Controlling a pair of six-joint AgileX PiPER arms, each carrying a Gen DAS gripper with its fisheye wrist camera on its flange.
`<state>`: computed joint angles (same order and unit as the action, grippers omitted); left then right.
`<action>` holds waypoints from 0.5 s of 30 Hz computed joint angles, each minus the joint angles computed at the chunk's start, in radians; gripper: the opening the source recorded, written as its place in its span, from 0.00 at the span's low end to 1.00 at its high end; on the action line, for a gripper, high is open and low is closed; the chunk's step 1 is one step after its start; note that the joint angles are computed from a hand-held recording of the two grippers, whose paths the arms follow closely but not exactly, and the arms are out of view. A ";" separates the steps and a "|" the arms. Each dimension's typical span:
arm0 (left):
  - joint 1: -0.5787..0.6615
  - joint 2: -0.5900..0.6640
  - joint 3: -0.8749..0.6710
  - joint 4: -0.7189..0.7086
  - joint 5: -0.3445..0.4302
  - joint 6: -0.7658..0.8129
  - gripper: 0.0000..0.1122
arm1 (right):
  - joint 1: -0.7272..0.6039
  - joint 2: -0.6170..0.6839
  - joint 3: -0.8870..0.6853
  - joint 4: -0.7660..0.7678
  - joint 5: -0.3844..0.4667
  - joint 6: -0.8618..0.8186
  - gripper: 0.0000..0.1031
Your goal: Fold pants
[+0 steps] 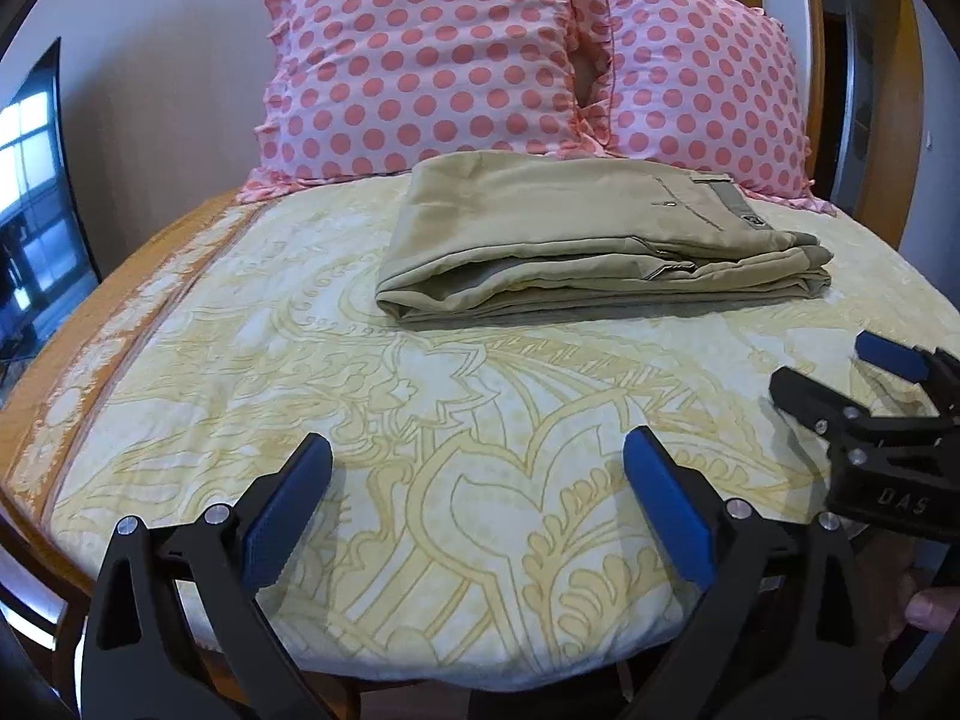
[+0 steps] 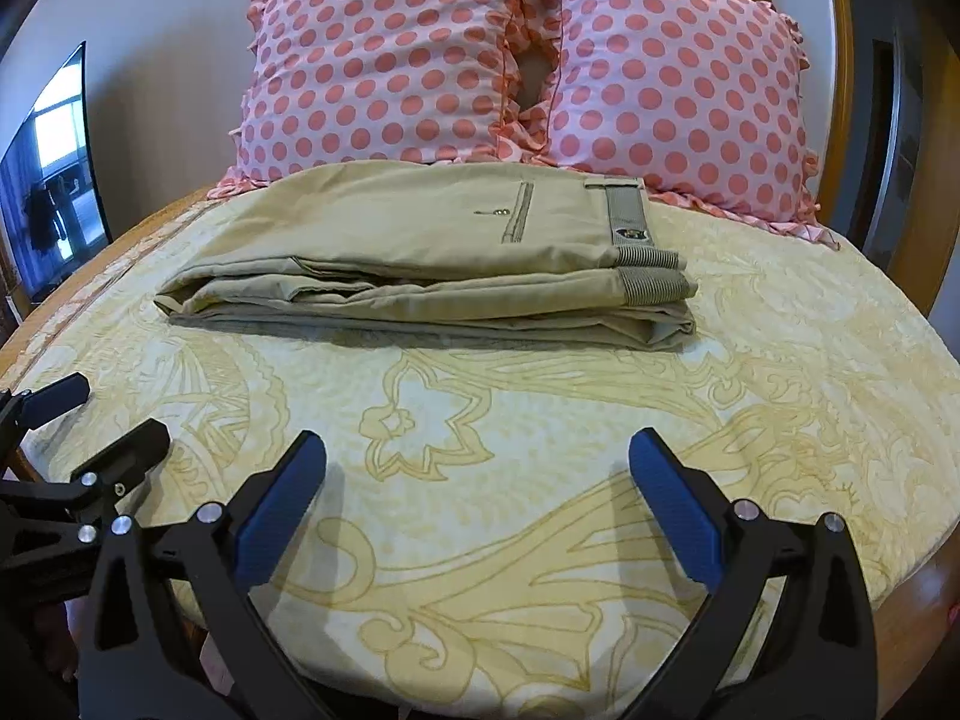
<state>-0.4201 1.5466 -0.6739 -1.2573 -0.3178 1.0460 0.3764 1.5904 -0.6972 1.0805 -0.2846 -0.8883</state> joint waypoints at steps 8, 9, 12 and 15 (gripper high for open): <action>0.004 0.016 0.001 0.125 0.002 -0.111 0.90 | -0.012 0.006 0.028 -0.174 -0.023 0.170 0.98; 0.004 0.017 -0.002 0.108 0.003 -0.095 0.90 | -0.013 0.006 0.034 -0.208 -0.031 0.202 0.98; 0.006 0.019 -0.027 -0.021 0.020 0.033 0.90 | -0.021 0.007 0.010 -0.126 0.004 0.108 0.98; 0.010 0.022 -0.051 -0.154 0.036 0.167 0.90 | -0.035 0.007 -0.025 0.044 0.058 -0.081 0.98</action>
<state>-0.4097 1.5683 -0.7249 -1.4115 -0.2813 1.2135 0.3409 1.5973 -0.7217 1.1247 -0.2269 -0.9688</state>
